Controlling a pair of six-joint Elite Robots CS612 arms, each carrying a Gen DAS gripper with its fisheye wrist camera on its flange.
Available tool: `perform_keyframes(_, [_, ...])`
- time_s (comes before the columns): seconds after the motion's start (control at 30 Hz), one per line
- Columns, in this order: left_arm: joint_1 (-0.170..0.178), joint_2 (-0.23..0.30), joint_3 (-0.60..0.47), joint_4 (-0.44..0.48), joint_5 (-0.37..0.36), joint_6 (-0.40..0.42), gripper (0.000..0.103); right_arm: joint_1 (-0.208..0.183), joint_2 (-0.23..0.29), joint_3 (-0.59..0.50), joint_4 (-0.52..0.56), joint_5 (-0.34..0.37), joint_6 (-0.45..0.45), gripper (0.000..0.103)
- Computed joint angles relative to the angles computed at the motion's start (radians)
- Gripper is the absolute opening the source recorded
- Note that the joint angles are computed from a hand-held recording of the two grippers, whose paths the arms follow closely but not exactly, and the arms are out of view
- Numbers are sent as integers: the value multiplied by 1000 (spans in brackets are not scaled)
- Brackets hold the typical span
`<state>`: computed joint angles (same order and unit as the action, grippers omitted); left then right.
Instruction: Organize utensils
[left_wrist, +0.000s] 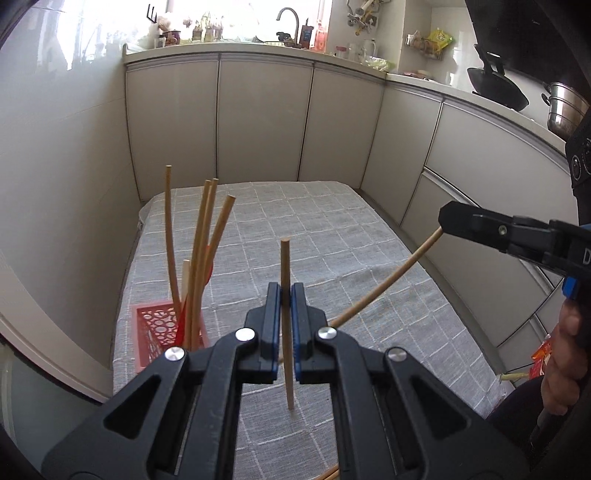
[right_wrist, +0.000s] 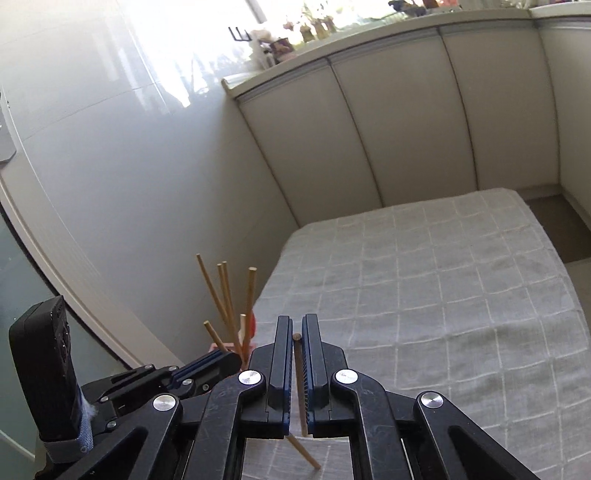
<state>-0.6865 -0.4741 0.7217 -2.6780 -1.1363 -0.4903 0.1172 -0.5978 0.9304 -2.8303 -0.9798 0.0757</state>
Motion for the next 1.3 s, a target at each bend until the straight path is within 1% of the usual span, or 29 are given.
perform_keyframes(0.17, [0, -38, 72, -58, 16, 0, 6, 5, 3, -10, 26, 26, -19, 7])
perform_keyframes(0.3, [-2, -52, 100, -89, 28, -5, 6, 8, 5, -25, 40, 41, -26, 7])
perform_keyframes(0.47, [3, -58, 109, -88, 13, -15, 6, 16, 7, -40, 63, 29, -58, 7])
perform_keyframes(0.57, [7, -55, 102, -66, -19, -23, 6, 18, 13, -48, 106, -3, -79, 7])
perform_keyframes(0.63, [8, -52, 96, -50, -33, -28, 6, 18, 22, -60, 166, -31, -99, 7])
perform_keyframes(0.77, [6, -50, 87, -26, -33, -35, 6, 20, 47, -95, 303, -101, -162, 8])
perform_keyframes(0.83, [4, -51, 89, -25, -30, -34, 6, 21, 62, -118, 376, -124, -201, 10])
perform_keyframes(0.9, [3, -54, 95, -27, -26, -32, 6, 23, 82, -155, 457, -150, -237, 17])
perform_keyframes(0.97, [3, -59, 103, -36, -22, -33, 6, 27, 106, -200, 535, -174, -275, 33])
perform_keyframes(1.0, [3, -62, 108, -42, -18, -34, 6, 30, 118, -221, 570, -187, -299, 35])
perform_keyframes(1.1, [3, -73, 125, -60, -10, -40, 6, 42, 154, -284, 662, -235, -375, 37])
perform_keyframes(1.17, [3, -81, 136, -63, -12, -44, 6, 50, 180, -326, 716, -263, -410, 37])
perform_keyframes(1.3, [6, -95, 154, -45, -32, -54, 6, 65, 233, -416, 819, -316, -485, 37])
